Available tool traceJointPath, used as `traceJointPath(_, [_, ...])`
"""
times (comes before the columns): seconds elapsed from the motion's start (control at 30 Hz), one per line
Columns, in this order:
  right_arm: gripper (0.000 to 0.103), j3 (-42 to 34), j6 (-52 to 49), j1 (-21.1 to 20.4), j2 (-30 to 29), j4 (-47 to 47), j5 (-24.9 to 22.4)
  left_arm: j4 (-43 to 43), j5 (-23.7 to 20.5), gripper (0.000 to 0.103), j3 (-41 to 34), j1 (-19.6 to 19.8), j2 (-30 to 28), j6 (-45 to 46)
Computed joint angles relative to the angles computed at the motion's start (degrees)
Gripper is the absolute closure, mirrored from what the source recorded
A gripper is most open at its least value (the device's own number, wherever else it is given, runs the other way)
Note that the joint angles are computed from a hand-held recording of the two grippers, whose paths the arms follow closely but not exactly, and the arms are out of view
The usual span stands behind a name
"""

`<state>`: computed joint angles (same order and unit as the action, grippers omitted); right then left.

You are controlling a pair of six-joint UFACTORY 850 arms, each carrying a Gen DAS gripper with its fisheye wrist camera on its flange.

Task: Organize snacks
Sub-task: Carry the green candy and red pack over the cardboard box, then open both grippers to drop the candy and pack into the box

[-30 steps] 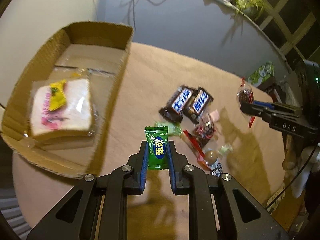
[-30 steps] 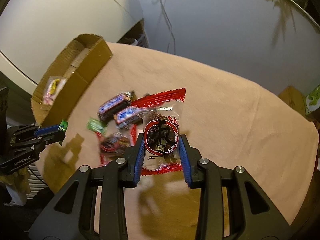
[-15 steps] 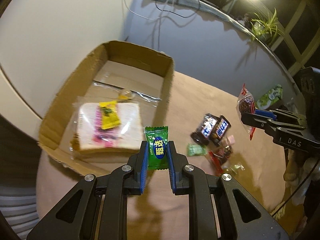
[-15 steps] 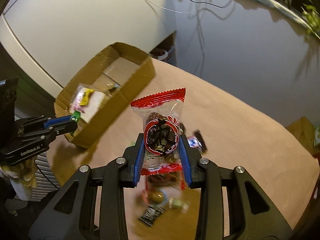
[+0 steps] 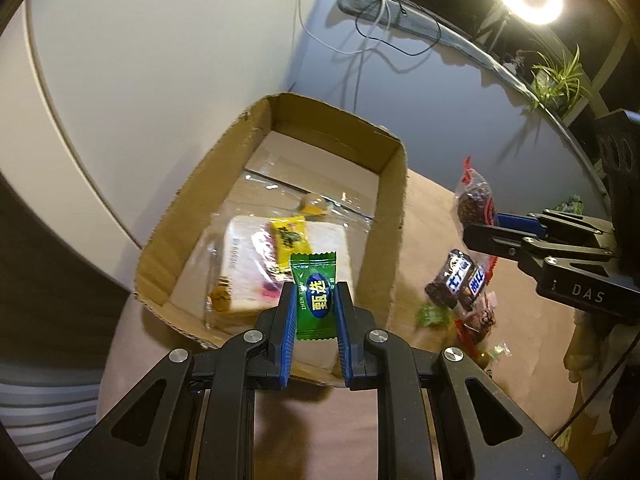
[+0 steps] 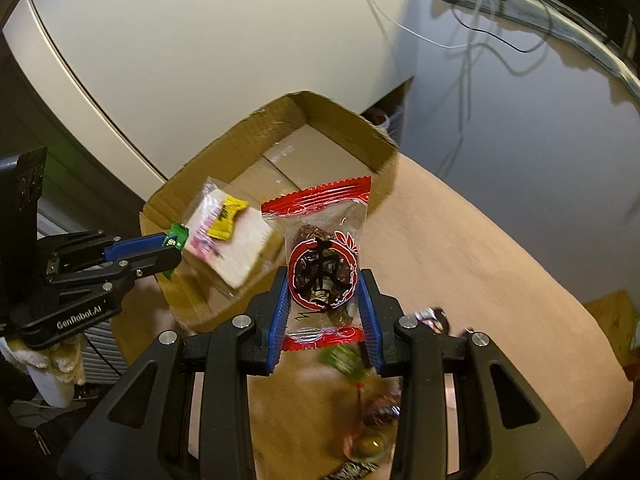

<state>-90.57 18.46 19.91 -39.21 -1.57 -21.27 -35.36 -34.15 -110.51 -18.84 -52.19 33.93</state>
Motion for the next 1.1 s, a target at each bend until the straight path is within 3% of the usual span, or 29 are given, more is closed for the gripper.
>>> traceJointPath(0.53, [0.068, -15.9, -5.8, 1.0, -10.8, 3.3, -7.2, 1.6, -0.6, 0.086, -3.3, 0.7, -2.2, -2.6])
traceJointPath(0.8, [0.068, -20.1, -7.2, 1.0, -13.6, 4.3, -9.1, 1.8, -1.2, 0.086, -4.9, 0.8, -3.1, -3.2])
traceJointPath(0.93, [0.068, -20.9, -7.2, 1.1, -14.0, 3.9, -9.4, 2.4, -1.5, 0.080, -5.7, 0.8, -3.6, -3.7])
traceJointPath(1.0, [0.064, -21.0, -6.5, 1.2, -14.1, 2.9, -9.3, 2.6, -1.3, 0.067, -5.7, 0.7, -3.6, -3.8])
traceJointPath(1.07, [0.045, -20.9, -4.8, 1.3, -13.9, 1.2, -8.9, 2.8, -0.9, 0.060, -5.5, 0.6, -3.4, -3.9])
traceJointPath(1.1, [0.041, -20.5, -4.4, 1.3, -13.6, 0.8, -8.4, 2.8, -0.7, 0.058, -5.3, 0.6, -3.3, -3.9])
